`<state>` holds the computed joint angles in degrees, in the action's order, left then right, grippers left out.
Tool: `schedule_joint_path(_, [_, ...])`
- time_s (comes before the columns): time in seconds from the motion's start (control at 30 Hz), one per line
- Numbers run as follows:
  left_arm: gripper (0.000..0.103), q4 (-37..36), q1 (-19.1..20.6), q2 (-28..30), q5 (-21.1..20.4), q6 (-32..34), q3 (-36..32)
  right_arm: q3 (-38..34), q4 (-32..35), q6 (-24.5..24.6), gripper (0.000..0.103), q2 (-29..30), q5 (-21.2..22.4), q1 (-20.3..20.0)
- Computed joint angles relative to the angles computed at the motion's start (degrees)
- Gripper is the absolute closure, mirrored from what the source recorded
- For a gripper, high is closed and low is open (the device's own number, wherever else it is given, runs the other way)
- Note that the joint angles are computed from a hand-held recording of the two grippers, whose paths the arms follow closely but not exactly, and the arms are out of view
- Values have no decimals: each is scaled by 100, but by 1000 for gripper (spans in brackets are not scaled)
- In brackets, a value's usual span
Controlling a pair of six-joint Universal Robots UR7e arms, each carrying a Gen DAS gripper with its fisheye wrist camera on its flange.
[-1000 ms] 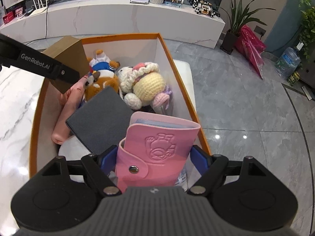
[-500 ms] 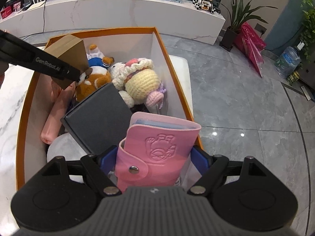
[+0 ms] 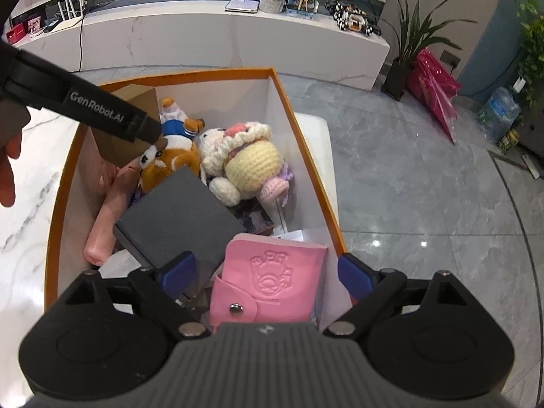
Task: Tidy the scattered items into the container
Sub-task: 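Lower the cardboard box and pink wallet into the orange box and open both tools, then withdraw both tools up and away from the orange box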
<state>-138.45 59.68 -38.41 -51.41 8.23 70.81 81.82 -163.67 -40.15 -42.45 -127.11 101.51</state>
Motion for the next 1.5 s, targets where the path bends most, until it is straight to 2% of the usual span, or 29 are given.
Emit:
schedule_joint_path(0.2, [14,-97,-10,-71,-9,49,47,15,-300,-24,11,-21,167,45])
schedule_joint_path(0.67, [14,-325,-162,-493,69,98,210,147,-685,-71,11,-179,153,258])
schedule_joint_path(1.07, [14,-753,-571,-1287,47,205,1114,735,-1148,-15,8,-705,238,589])
schedule_joint_path(1.23, [13,-1104,-737,-1721,-1,87,1636,1113,-2007,-262,7,-840,203,765])
schedule_joint_path(1.33, [11,-1428,-822,-1970,22,134,2025,1346,-2317,-79,5,-976,346,839])
schedule_joint_path(1.5, [11,-1909,-888,-2193,319,302,2640,1813,-3086,114,2,-1013,505,856])
